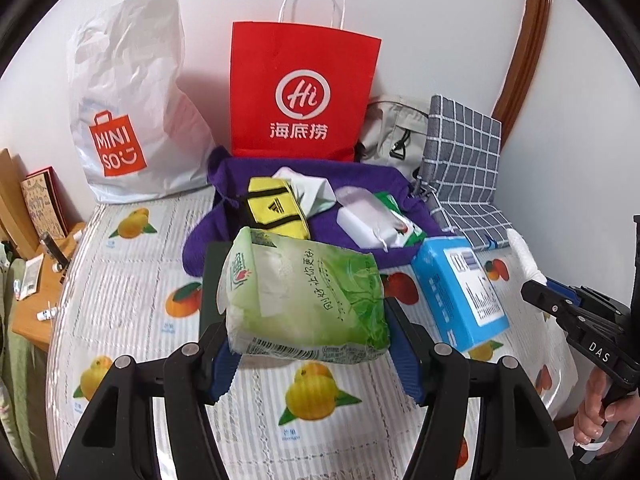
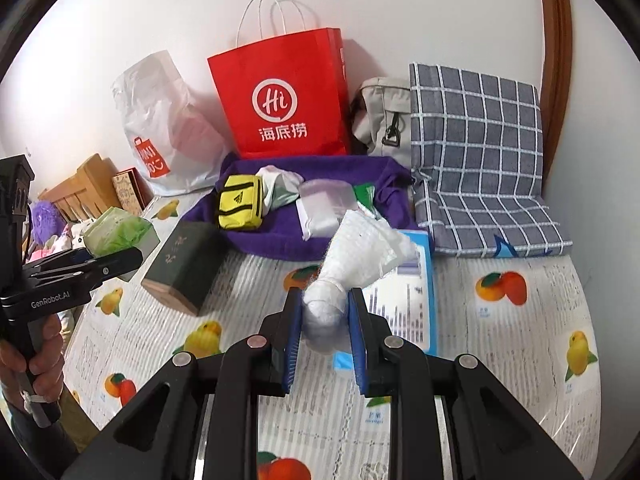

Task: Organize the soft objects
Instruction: 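Carry the green packet with the left gripper while the right carries the sock toward the purple towel, then lower the green packet onto the towel and open the left gripper while the right releases the sock there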

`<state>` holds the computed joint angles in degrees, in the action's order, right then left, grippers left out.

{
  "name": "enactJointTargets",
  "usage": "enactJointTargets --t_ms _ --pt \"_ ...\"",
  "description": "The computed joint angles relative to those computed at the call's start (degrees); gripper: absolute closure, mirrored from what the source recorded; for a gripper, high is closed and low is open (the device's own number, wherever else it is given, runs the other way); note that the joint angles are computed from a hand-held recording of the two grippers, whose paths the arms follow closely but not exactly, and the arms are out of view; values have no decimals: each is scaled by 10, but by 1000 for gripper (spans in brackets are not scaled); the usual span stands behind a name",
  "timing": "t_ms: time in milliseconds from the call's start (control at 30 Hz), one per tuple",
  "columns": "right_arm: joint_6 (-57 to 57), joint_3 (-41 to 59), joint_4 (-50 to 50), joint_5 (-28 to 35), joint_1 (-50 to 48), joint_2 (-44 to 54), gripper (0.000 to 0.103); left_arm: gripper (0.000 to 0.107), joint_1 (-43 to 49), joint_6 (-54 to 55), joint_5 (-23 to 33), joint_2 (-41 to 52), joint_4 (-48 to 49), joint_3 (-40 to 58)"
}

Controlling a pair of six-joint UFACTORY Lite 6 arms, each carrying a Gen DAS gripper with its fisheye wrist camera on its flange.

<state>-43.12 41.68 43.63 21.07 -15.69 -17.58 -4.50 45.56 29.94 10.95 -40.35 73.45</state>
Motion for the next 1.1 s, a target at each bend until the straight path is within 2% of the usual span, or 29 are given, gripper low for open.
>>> enactJointTargets --t_ms 367,1100 --pt "6 95 -9 -16 14 87 80 44 -7 -54 5 64 40 93" --pt "30 294 -44 -37 36 278 80 44 -8 -183 46 254 143 358"
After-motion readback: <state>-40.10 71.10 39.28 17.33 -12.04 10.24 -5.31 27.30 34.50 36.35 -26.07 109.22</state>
